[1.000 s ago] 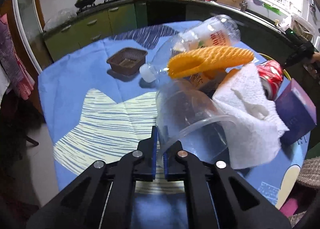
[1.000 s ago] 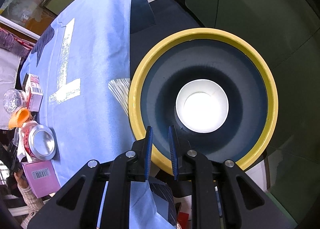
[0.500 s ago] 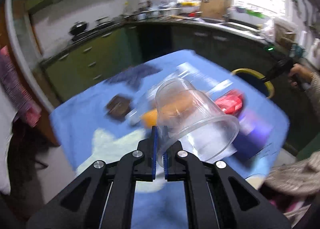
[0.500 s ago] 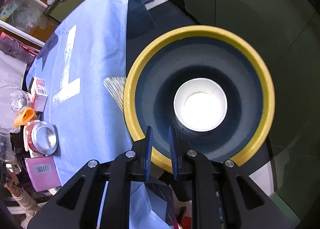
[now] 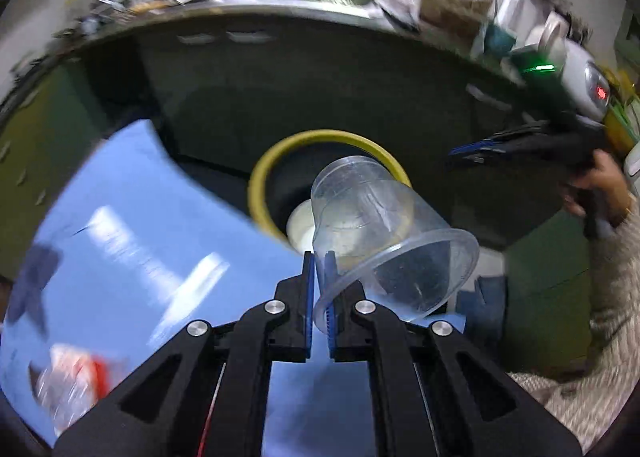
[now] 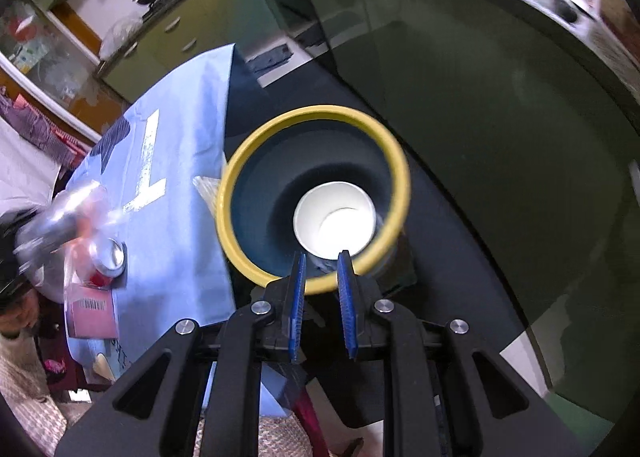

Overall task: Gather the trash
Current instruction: 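Carry the plastic cup with the left tool and release it into the bin, then lower the right tool onto the purple box and grasp it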

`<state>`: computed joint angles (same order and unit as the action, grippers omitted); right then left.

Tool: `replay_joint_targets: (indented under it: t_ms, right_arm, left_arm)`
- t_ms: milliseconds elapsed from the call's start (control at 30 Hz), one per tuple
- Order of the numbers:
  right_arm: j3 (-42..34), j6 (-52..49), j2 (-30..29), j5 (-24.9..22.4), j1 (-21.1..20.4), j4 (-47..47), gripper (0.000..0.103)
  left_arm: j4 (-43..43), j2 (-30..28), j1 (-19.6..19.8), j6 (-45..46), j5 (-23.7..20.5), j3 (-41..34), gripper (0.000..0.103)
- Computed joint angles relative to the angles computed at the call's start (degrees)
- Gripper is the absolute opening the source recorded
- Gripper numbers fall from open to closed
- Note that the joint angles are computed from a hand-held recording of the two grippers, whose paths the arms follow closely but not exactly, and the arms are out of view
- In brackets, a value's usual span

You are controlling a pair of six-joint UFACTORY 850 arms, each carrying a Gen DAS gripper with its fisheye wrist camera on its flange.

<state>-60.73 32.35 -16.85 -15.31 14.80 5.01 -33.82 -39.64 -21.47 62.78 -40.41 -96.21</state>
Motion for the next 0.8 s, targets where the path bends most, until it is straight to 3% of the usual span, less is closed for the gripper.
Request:
replay_joint_targets:
  t_ms: [133, 233, 300, 333, 367, 433, 567, 633, 700, 800]
  right_arm:
    - [5.2, 1.3, 3.6, 2.2, -1.0, -0.2, 0.017]
    - [8.3, -0.6, 5.3, 3.5, -2.0, 2.6, 0.017]
    - [9.7, -2.0, 6.0, 3.9, -2.5, 4.4, 0.017]
    - [10.1, -2.4, 6.3, 4.0, -2.6, 4.9, 0.017]
    - [10.5, -3.2, 6.5, 4.2, -2.8, 5.8, 0.017]
    - [10.8, -4.3, 6.7, 4.6, -3.0, 6.7, 0.017]
    - [9.3, -8.6, 5.1, 4.9, -2.1, 10.3, 0.018]
    - [7.7, -11.1, 3.8, 4.4, -1.3, 11.9, 0.019]
    - [4.7, -11.9, 1.5, 3.1, 0.2, 11.6, 0.028]
    - [-0.6, -13.8, -1.9, 0.4, 2.5, 11.2, 0.031]
  left_arm:
    - [11.7, -9.4, -6.3, -13.4, -1.7, -11.0, 0.005]
    - [16.9, -14.6, -8.2, -20.3, -2.4, -17.2, 0.006]
    - [20.9, -18.5, -9.1, -25.4, -4.3, -22.6, 0.025]
    - [22.2, -19.6, -9.3, -27.6, -4.1, -24.1, 0.048]
    - [22.1, -19.2, -9.2, -28.0, -3.5, -23.6, 0.058]
    - [20.3, -18.5, -8.7, -26.8, -3.3, -23.0, 0.058]
    - [11.9, -11.6, -6.1, -18.9, 0.4, -15.7, 0.058]
    - [4.2, -7.1, -3.9, -12.7, 1.7, -10.9, 0.058]
    - [-5.0, -1.4, -1.2, -4.4, 4.1, -4.5, 0.06]
    - [-18.2, 5.0, 4.2, 6.5, 5.7, 2.4, 0.068]
